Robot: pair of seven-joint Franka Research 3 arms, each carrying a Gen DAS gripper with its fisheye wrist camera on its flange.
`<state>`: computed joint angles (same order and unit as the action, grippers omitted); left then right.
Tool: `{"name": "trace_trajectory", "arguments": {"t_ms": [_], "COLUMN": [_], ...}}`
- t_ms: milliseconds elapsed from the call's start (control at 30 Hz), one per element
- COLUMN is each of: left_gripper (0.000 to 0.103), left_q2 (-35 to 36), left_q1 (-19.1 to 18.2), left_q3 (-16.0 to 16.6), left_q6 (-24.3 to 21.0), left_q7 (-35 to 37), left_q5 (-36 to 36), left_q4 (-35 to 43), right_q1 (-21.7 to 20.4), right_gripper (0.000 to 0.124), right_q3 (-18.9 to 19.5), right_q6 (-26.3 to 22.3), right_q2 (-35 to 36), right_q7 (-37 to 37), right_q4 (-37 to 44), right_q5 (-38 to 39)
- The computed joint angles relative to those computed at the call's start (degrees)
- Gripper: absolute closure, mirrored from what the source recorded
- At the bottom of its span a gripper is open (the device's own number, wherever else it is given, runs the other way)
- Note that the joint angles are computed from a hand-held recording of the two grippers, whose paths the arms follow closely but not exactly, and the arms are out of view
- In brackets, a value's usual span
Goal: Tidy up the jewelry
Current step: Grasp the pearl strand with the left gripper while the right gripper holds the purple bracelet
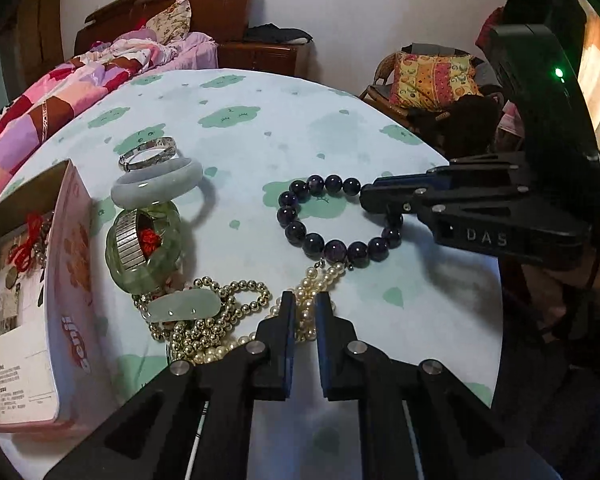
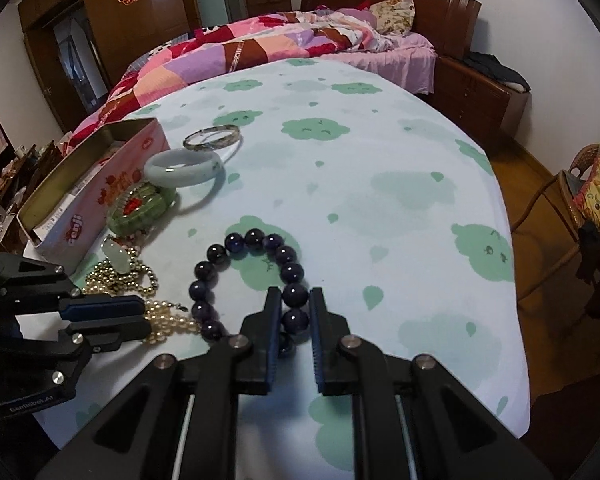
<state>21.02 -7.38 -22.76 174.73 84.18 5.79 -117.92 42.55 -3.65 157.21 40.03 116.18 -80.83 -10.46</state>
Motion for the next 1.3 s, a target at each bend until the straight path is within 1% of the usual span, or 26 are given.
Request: {"name": "trace_trajectory", "arguments": {"t_ms": [67,167,267,333,400,500,533,667,733,867,933,967,1000,1100,1233,1300], "left_gripper": [0.098,0.098,0.098,0.098,0.098,0.098,0.098,0.098,0.098,0.099,0.099,0.099,0.099,0.099,0.099,0.099], "left_q2": [-0.26,-0.85,-1.77,-2.62,-3.52,-4.29,-4.41,-4.97,-5.07,-5.63,-6.18,-6.48,-6.93,-7.90,-9.01,-9.76], "left_q1": [0.15,-0.71,0.10,-0.21,-1.64,-0.90,-0.15,-0.44,-0.07,-0.59,-1.67,-2.76,-4.52,-5.61,-8.17,-10.75], "left_q3": [-0.17,1.00,0.60,1.23,3.04,2.70,2.10,3.12,3.02,3.99,5.44,6.74,8.82,10.54,13.99,17.18], "left_q6": [0.29,1.16,2.50,3.44,4.38,5.48,5.61,6.52,6.67,7.25,7.69,7.89,8.21,9.12,9.99,10.64], "left_q7": [-0.09,-1.53,-2.58,-3.63,-5.41,-6.55,-6.59,-8.55,-9.15,-10.91,-12.20,-13.09,-14.37,-16.40,-19.40,-21.47], "left_q5": [-0.14,0.32,-0.01,0.54,1.78,2.39,2.40,3.51,3.92,4.98,5.89,6.61,7.65,9.33,11.88,13.63], "left_q4": [-0.35,-0.97,-2.08,-2.88,-3.50,-4.18,-4.28,-4.71,-4.79,-5.14,-5.42,-5.52,-5.66,-6.29,-6.62,-6.89], "right_q1": [0.04,-0.04,0.33,0.57,0.60,0.72,0.74,0.69,0.66,0.94,1.14,1.22,1.37,1.63,2.12,2.47], "right_gripper": [0.109,0.109,0.109,0.109,0.109,0.109,0.109,0.109,0.109,0.109,0.109,0.109,0.109,0.109,0.109,0.109], "right_q3": [-0.03,-0.04,-0.59,-0.87,-0.91,-0.98,-0.98,-0.63,-0.44,-0.68,-0.88,-0.95,-1.08,-1.20,-1.40,-1.60], "right_q6": [0.43,1.21,2.44,2.93,3.27,3.26,3.16,2.78,2.55,2.95,3.33,3.47,3.78,4.47,5.20,5.67], "right_q2": [0.13,-0.01,-0.66,-0.86,-0.90,-0.75,-0.68,-0.23,0.12,0.07,-0.16,-0.25,-0.40,-0.77,-1.26,-1.65], "right_q7": [0.18,0.35,0.99,1.29,1.34,1.34,1.31,0.80,0.47,0.49,0.59,0.61,0.74,0.82,0.77,0.80], "right_q4": [0.04,-0.23,-1.11,-1.31,-1.35,-1.12,-1.03,-0.48,-0.07,-0.14,-0.36,-0.42,-0.58,-0.91,-0.78,-0.72], "right_q5": [0.10,0.44,0.29,0.14,0.14,0.11,0.12,0.26,0.39,0.39,0.25,0.20,0.10,-0.04,-0.32,-0.59]}}
